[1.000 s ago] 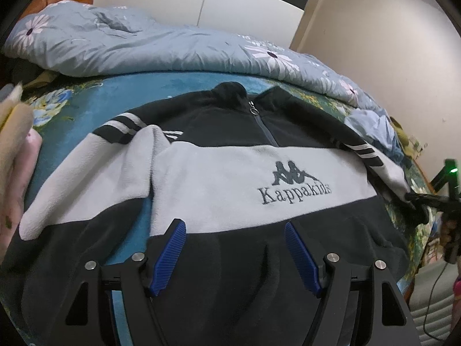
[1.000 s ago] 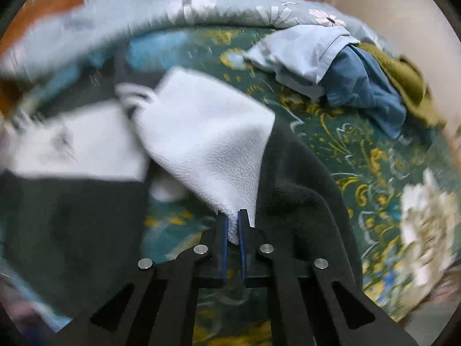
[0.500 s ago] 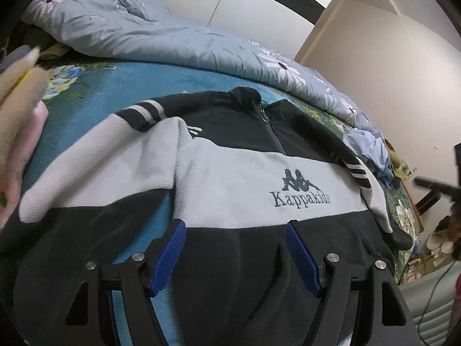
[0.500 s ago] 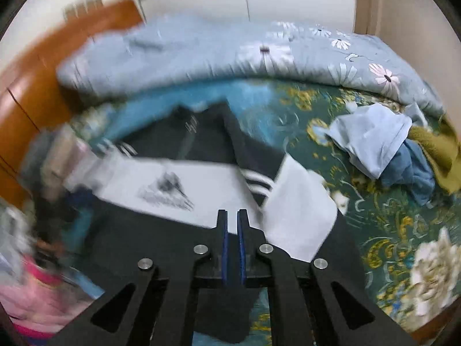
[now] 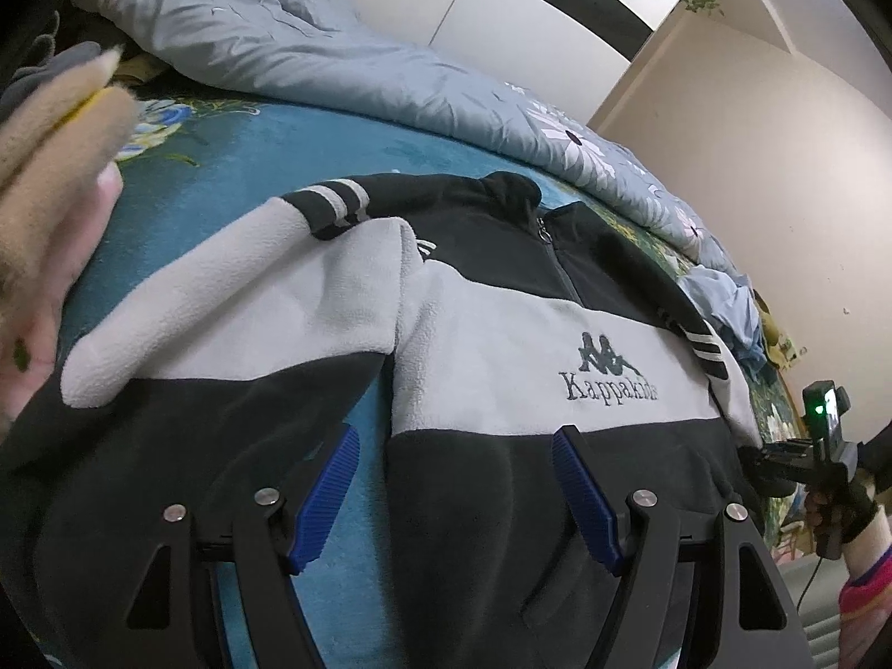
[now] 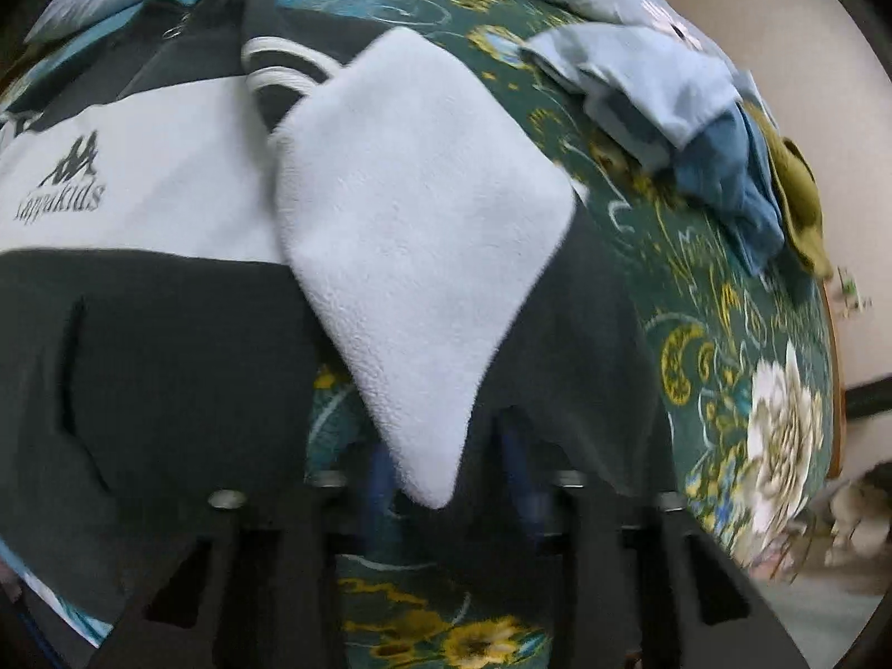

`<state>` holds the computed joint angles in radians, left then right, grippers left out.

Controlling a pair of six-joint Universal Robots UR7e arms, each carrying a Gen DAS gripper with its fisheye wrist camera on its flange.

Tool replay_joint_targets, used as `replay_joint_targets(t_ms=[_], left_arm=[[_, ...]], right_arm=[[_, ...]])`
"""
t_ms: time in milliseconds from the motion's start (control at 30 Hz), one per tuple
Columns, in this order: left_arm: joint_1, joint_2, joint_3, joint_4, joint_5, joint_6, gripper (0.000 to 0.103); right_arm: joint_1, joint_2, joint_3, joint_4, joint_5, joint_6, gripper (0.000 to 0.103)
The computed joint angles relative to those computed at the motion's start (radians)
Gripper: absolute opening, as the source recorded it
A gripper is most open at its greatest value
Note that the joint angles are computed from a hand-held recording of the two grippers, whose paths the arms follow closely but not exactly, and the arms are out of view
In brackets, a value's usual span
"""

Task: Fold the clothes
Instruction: 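Grasp the jacket sleeve with the right tool and fold it toward the collar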

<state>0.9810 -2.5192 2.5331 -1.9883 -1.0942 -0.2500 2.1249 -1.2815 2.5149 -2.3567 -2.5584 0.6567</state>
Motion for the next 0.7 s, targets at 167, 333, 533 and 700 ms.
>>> replay_joint_targets(t_ms=[167, 333, 533, 700], left_arm=[[0.031, 0.011, -0.004, -0.025, -0.011, 0.024, 0.075], [0.058, 0.039, -0.012, -0.063, -0.014, 0.035, 0.075], [0.001, -0.008, -0.026, 0.0, 0.014, 0.007, 0.075], [-0.004, -0.018, -0.038, 0.02, 0.0, -0.007, 0.075]], right_arm=[[-0.003, -0.187, 0.032, -0.238, 0.316, -0.109, 0.012], [0.096, -0.18, -0.022, -0.544, 0.597, -0.22, 0.012], [0.075, 0.068, -0.159, -0.71, 0.727, -0.194, 0.012], [-0.003, 0.272, -0.248, -0.767, 0.822, -0.175, 0.012]])
